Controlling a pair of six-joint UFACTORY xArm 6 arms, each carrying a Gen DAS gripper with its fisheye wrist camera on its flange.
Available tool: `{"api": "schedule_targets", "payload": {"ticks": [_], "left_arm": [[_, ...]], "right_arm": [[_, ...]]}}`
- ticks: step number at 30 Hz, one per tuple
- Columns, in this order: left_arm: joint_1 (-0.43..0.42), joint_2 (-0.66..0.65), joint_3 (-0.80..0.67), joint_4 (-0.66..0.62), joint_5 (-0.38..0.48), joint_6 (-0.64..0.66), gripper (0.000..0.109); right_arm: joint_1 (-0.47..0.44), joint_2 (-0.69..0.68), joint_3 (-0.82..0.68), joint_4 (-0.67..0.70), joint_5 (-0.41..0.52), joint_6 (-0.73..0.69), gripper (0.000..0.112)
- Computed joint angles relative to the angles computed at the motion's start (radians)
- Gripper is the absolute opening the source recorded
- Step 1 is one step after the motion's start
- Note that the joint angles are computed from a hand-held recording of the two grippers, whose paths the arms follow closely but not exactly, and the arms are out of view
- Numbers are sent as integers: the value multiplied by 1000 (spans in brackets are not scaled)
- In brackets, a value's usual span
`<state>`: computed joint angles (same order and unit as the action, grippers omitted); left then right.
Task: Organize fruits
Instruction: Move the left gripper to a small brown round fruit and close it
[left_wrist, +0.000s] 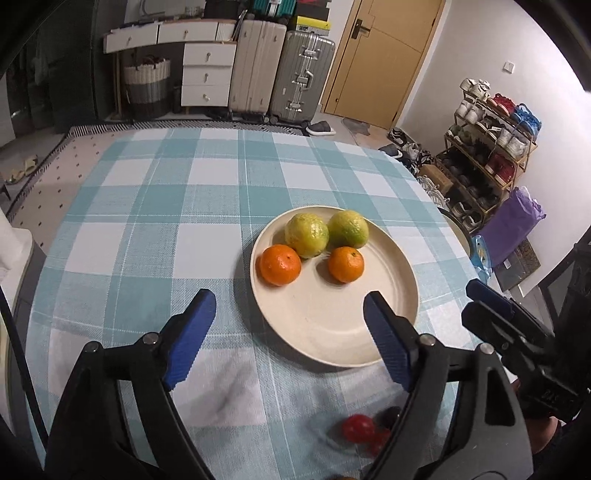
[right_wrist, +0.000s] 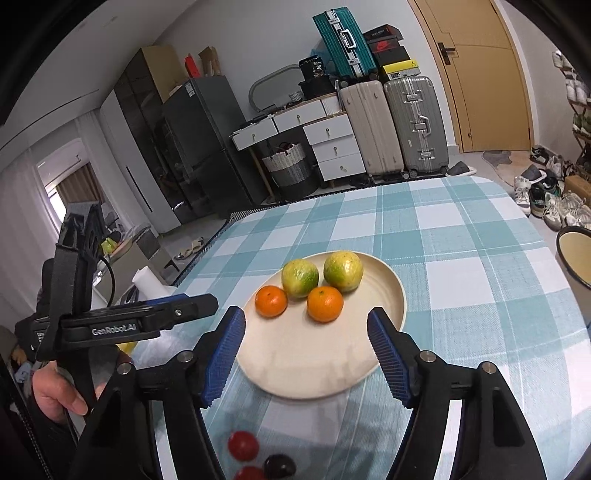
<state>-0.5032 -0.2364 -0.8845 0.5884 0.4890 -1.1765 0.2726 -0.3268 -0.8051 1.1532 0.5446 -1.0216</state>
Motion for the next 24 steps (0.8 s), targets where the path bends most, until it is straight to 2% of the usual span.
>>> {"api": "schedule_targets", "payload": {"ticks": [5,7,9,20,24], "left_arm": [[-53,-40,14,50,67,-57,87],[-71,-56,25,72,84,-88,92],[-92,-72,39,112,104,-134,102],[-179,-144,116,123,177,-209,102],[-218,-169,138,135,207,-235,102]], "right_arm": [[3,-76,64,-4,-3,0,82],[7,-103,87,-3,-9,-3,86],[8,-130,109,-17,-13,12,89],[8,-274,220,-115,-1,94,99],[-1,-337,265,-112,13,84,101]]}}
